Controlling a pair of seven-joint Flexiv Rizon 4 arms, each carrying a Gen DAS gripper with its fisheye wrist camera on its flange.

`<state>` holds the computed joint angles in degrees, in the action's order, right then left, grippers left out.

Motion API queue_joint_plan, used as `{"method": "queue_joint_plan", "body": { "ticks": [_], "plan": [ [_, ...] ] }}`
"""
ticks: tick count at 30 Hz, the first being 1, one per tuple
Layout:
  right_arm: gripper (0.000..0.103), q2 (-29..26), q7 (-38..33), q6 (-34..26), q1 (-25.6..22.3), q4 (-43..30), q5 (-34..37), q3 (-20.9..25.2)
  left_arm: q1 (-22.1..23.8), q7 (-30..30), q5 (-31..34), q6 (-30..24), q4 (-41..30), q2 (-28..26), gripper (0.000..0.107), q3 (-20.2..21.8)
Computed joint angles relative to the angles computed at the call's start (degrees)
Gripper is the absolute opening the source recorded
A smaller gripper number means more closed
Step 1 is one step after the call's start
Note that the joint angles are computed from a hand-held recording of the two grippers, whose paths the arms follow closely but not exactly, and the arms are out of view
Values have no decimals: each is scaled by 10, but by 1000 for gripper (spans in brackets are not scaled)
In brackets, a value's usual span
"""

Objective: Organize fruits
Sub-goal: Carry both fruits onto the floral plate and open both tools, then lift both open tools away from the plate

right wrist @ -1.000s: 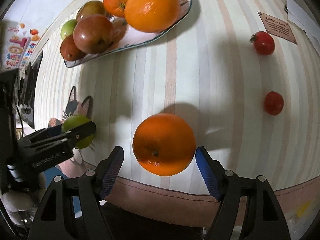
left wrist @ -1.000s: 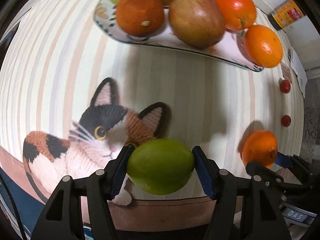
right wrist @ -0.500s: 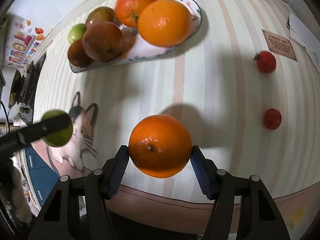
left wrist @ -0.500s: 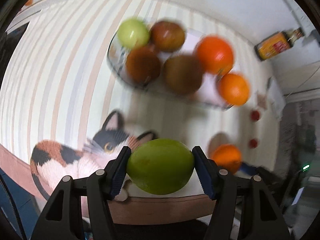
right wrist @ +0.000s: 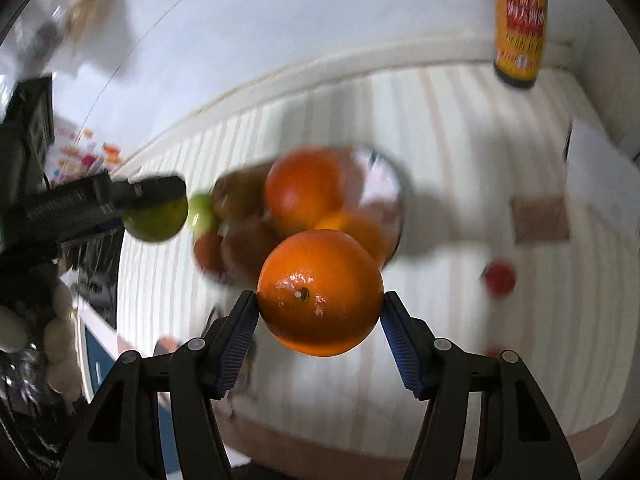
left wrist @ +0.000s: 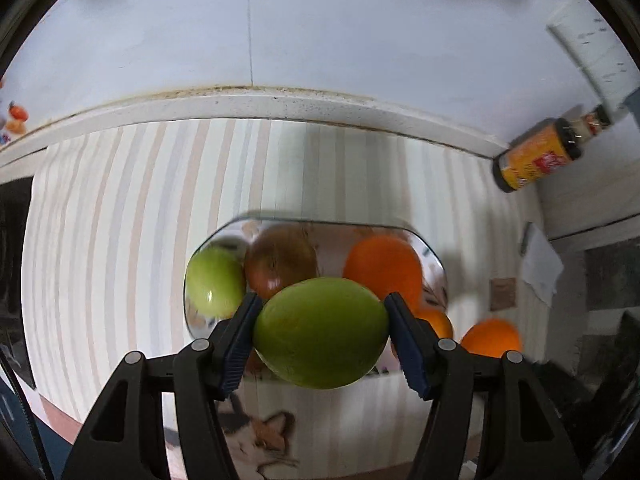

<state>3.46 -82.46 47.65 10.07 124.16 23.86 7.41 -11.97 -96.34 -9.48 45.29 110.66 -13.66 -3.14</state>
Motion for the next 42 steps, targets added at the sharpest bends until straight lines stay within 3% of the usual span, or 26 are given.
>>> {"method": "queue_joint_plan", "body": {
  "ticks": [8, 12, 17, 21, 26, 29, 34, 39, 42],
  "plan": [
    [66, -130, 8, -4, -15, -79, -67, -3, 3, -15, 18, -66, -56, -65, 61, 4],
    [66, -164, 3, -15, -23, -99, -89, 6, 3, -14, 7, -71, -59, -74, 61, 0],
    [68, -192, -23, -36, -42, -124, -62, 19, 2, -17, 6, -100, -73, -80, 61, 1],
    [82, -191, -34, -48, -54, -140, -30, 25, 10, -10, -23, -93, -58, -73, 64, -2],
    [82, -196, -39, -70, -58, -153, -19, 26, 9, -11, -27, -82, -49, -61, 73, -1],
    [93, -194, -39, -74, -54, -151, -22, 27, 8, -15, -24, -78, -43, -53, 73, 1],
    [94, -178, -34, -59, -46, -137, -27, 30, 7, -26, -16, -59, -23, -31, 74, 6],
    [94, -126, 9, -1, -17, -86, -92, 27, -9, -80, 66, -12, 8, 24, 74, 25],
    [98, -76, 76, 48, 5, -32, -170, 27, -17, -129, 137, 9, 33, 70, 74, 32]
  ]
}}
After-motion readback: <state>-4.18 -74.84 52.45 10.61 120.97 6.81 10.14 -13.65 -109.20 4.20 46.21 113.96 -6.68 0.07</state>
